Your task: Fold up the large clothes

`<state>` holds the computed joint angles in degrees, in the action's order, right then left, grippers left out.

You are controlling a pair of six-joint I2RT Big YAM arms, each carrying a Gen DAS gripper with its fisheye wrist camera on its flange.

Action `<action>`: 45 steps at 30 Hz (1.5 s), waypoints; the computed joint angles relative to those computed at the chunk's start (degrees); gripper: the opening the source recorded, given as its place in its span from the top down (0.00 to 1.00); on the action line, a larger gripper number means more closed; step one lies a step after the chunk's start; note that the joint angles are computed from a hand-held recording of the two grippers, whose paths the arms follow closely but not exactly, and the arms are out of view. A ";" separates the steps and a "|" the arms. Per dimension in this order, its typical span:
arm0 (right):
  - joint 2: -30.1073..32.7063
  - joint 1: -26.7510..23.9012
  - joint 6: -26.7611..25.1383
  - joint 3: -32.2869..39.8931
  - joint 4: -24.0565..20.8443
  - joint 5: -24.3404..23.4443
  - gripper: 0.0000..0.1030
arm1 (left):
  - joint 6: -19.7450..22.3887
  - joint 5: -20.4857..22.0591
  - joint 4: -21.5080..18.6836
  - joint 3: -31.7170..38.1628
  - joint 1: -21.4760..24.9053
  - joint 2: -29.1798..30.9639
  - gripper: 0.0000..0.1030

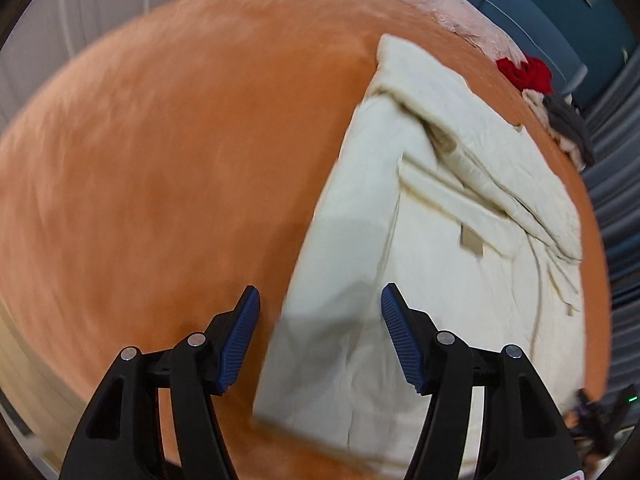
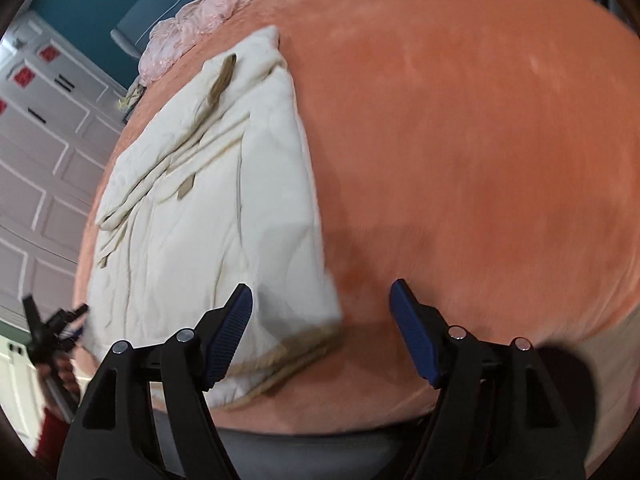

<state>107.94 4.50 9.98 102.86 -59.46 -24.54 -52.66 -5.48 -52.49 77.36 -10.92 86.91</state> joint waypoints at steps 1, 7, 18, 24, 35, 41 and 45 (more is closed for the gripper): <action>-0.39 0.07 1.08 -0.77 1.26 -0.72 0.30 | -0.99 0.47 0.54 -0.78 -0.21 -0.54 0.40; 1.03 1.00 4.87 0.05 3.62 -6.05 0.34 | -3.19 1.09 3.37 -2.76 -1.94 -1.70 0.41; 0.42 2.41 0.71 3.31 -0.31 -3.95 0.95 | -0.47 -1.54 -0.40 -1.41 -3.30 -3.48 0.94; -2.80 2.27 -10.18 4.76 -7.11 -1.92 0.96 | 2.83 -3.79 -3.21 -0.71 -5.67 -8.23 0.95; -14.98 1.85 -36.36 -2.35 -28.66 6.30 0.96 | -0.19 -4.99 -22.92 -1.88 -18.98 -19.42 0.95; -18.14 0.83 -36.56 -3.02 -31.65 4.26 0.96 | -5.20 -9.48 -26.35 -0.15 -24.37 -21.85 0.95; -17.19 1.08 -32.60 1.31 -27.58 0.78 0.96 | -1.45 -11.86 -23.23 4.02 -21.88 -20.39 0.95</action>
